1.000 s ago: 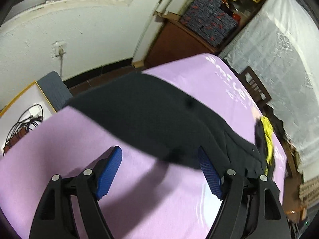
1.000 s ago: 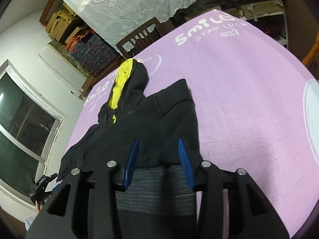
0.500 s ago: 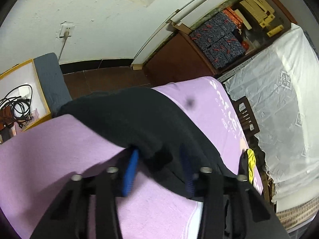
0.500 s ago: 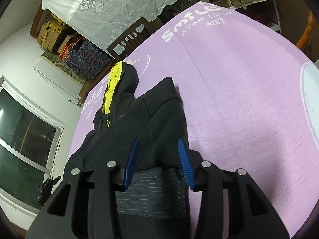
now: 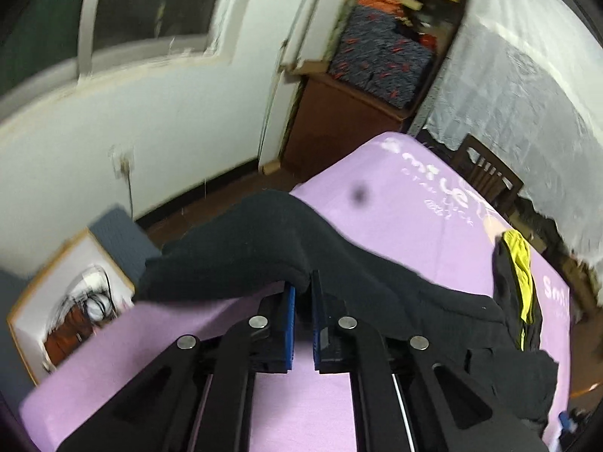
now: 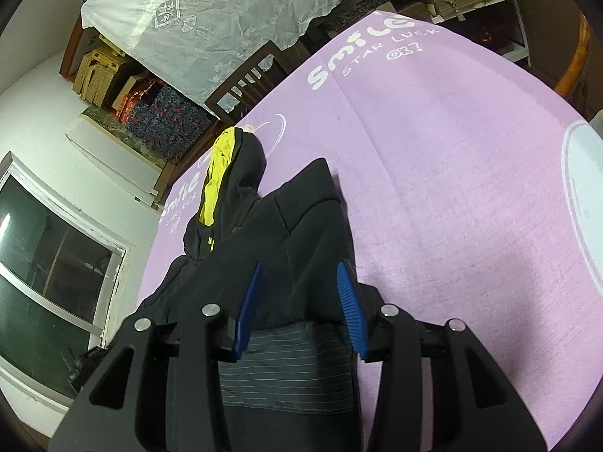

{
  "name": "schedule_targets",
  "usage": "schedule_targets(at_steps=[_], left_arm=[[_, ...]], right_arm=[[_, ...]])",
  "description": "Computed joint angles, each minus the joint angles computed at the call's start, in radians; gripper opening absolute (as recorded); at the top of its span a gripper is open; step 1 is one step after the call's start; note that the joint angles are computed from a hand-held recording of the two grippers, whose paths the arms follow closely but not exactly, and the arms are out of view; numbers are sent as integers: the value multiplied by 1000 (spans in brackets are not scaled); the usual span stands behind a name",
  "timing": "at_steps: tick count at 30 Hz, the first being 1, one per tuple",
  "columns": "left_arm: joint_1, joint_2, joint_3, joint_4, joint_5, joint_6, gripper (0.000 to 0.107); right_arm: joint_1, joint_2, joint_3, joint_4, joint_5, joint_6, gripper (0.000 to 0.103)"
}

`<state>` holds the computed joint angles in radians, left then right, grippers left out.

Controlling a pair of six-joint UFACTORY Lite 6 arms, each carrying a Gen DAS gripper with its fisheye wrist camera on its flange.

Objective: Fold large clothes
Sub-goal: 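Reach the left tool to the other sleeve cuff and grasp it, then carry the sleeve with the left tool across the hoodie body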

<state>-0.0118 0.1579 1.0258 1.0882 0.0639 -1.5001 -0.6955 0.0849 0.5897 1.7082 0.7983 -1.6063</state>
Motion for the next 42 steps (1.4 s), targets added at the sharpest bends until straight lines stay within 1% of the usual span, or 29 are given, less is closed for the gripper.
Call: schedule_targets(at_steps=[1,3,4,6,9,12,15,17,18,19,21,22,23,24,25,26,27,28,29,30,31,32,34,36,37,39,40,42], left_arm=[[-42,-22,8,52,40,-46,7],[-118,-51,29,82,112,-67,7],[-187,-64,52,106,178,-78,6],[-283,-67,89,144,268,-96,6],[-478,-24,194,174,418,-83,6],[-626,58,309,175,503,-51,6],[-763,204,459,149,546,6,7],[-837,355,587,115,571,67,7],[-869,460,672,81,567,127,7],[-889,539,737,53,588,159,7],[-908,743,944,-72,625,309,8],[-907,848,1048,-143,625,392,8],[-907,917,1136,-187,658,438,9],[-912,963,1183,-188,669,447,9],[-922,971,1187,-169,699,428,10],[-924,955,1163,-158,686,426,12],[-920,935,1144,-180,671,455,20],[-914,888,1092,-202,644,473,36],[-908,828,1011,-184,612,450,45],[-909,747,906,-125,598,385,57],[-910,669,801,-56,580,314,63],[-910,588,697,18,563,239,66],[-884,424,505,142,537,98,81],[-827,310,381,221,515,-1,84],[-797,278,349,240,512,-25,84],[-722,248,323,262,511,-66,84],[-656,260,334,253,487,-80,84],[-577,296,380,175,432,-24,83]], right_arm=[[-1,-1,0,-1,-1,-2,42],[0,2,2,-2,-4,-2,42],[-1,4,3,-4,-1,0,42],[-6,8,7,-9,8,4,42],[-10,-1,5,-9,10,2,42],[-15,-20,-2,-5,3,-8,42],[-28,-16,5,-17,15,-3,42],[-36,-4,13,-22,20,2,42],[-37,1,18,-25,20,6,42],[-40,7,22,-28,20,8,42],[-44,23,32,-32,18,12,42],[-47,32,37,-33,19,12,42],[-49,39,41,-33,19,13,42],[-52,47,46,-35,22,13,42],[-55,53,50,-36,23,13,42],[-56,59,54,-37,23,15,42],[-57,64,60,-41,25,17,42],[-58,68,64,-44,27,18,42],[-56,67,63,-42,27,13,42],[-53,66,62,-37,24,7,42],[-50,59,58,-34,22,1,42],[-45,46,48,-24,18,-14,42],[-32,16,28,-3,6,-41,42],[-6,-29,-1,32,-19,-90,42],[8,-49,-15,49,-31,-114,42],[50,-98,-47,87,-64,-168,42],[73,-118,-60,102,-79,-194,42],[129,-157,-85,121,-96,-246,42]])
